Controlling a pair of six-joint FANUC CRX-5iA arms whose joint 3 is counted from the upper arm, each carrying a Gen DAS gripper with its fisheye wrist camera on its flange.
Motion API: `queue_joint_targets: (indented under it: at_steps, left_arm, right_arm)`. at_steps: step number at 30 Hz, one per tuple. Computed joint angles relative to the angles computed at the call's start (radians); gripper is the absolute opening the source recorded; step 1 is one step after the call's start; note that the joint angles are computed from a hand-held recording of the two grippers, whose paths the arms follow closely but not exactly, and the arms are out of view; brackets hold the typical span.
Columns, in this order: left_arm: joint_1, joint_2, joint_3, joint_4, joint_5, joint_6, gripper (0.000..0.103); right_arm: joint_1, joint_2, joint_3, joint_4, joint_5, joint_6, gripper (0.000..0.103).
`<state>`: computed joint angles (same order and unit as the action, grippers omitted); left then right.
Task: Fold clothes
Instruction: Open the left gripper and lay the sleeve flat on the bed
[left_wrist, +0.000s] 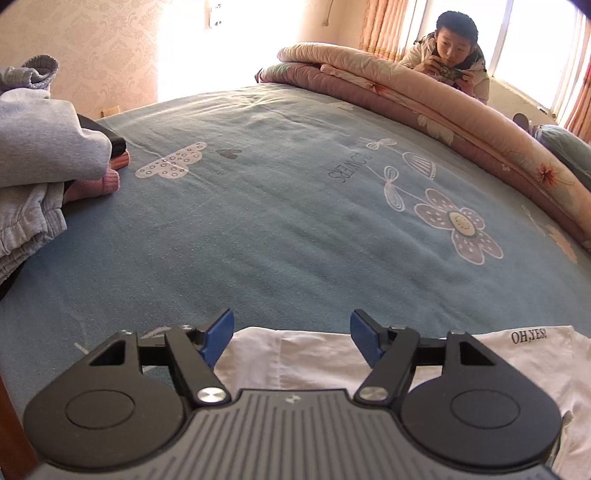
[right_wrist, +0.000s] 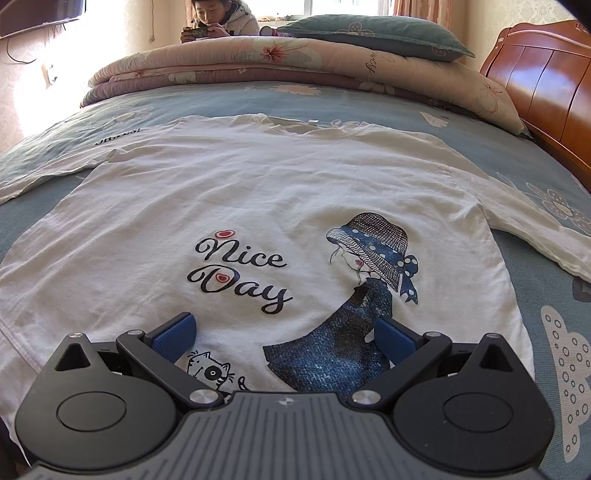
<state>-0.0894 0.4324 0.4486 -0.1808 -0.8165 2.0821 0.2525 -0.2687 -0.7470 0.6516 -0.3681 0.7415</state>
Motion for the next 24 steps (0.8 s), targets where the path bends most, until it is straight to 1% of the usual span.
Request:
queue_joint_targets:
  at_steps: [1, 3, 5, 7, 8, 9, 10, 11, 14, 15, 17, 18, 19, 20, 22, 24]
  left_arm:
    - [0.012, -0.005, -0.026, 0.072, 0.032, -0.053, 0.073]
    - [0.025, 0.011, -0.048, 0.193, 0.044, -0.148, 0.074]
    - [0.021, 0.046, -0.021, 0.223, 0.012, -0.182, 0.074]
    - [-0.002, 0.095, 0.045, 0.154, -0.068, -0.144, 0.074]
    - [-0.013, 0.104, 0.055, 0.114, -0.07, -0.14, 0.075]
    - [-0.033, 0.1, 0.052, 0.044, -0.044, -0.151, 0.075]
    - [-0.049, 0.115, 0.084, -0.005, -0.07, -0.147, 0.075]
    - [-0.058, 0.132, 0.118, -0.028, -0.1, -0.141, 0.075]
    - [-0.074, 0.201, 0.264, -0.053, -0.235, -0.08, 0.076]
    - [-0.072, 0.204, 0.275, -0.022, -0.239, -0.08, 0.075]
    - [-0.062, 0.167, 0.204, 0.08, -0.149, -0.144, 0.078]
    - [-0.065, 0.155, 0.179, 0.119, -0.117, -0.177, 0.079]
    - [-0.079, 0.156, 0.181, 0.131, -0.111, -0.201, 0.082]
    - [-0.092, 0.166, 0.199, 0.12, -0.125, -0.204, 0.083]
    - [-0.129, 0.218, 0.295, 0.055, -0.209, -0.185, 0.083]
    - [-0.165, 0.297, 0.426, -0.05, -0.316, -0.118, 0.083]
  right_arm:
    - [-0.001, 0.0, -0.001, 0.002, 0.002, -0.002, 0.103]
    - [-0.001, 0.001, -0.003, 0.011, 0.005, -0.011, 0.103]
    - [-0.001, 0.001, -0.004, 0.013, 0.005, -0.013, 0.103]
    - [0.001, 0.002, -0.001, 0.01, 0.0, -0.011, 0.103]
    - [0.001, 0.002, 0.0, 0.008, -0.002, -0.009, 0.103]
    - [0.002, 0.002, 0.001, 0.006, -0.003, -0.008, 0.103]
    - [0.002, 0.002, 0.002, 0.004, -0.004, -0.006, 0.103]
    - [0.003, 0.002, 0.002, 0.002, -0.005, -0.004, 0.103]
    - [0.002, 0.001, 0.002, 0.003, -0.004, -0.004, 0.103]
    - [0.002, 0.002, 0.002, 0.002, -0.004, -0.003, 0.103]
    - [0.002, 0.002, 0.002, 0.002, -0.004, -0.003, 0.103]
    - [0.002, 0.001, 0.002, 0.0, -0.005, -0.002, 0.103]
    - [0.002, 0.001, 0.002, 0.0, -0.005, -0.002, 0.103]
    - [0.003, 0.001, 0.003, -0.002, -0.006, 0.0, 0.103]
    - [0.003, 0.001, 0.003, -0.004, -0.006, 0.003, 0.103]
    - [0.001, 0.0, 0.001, -0.005, -0.002, 0.005, 0.103]
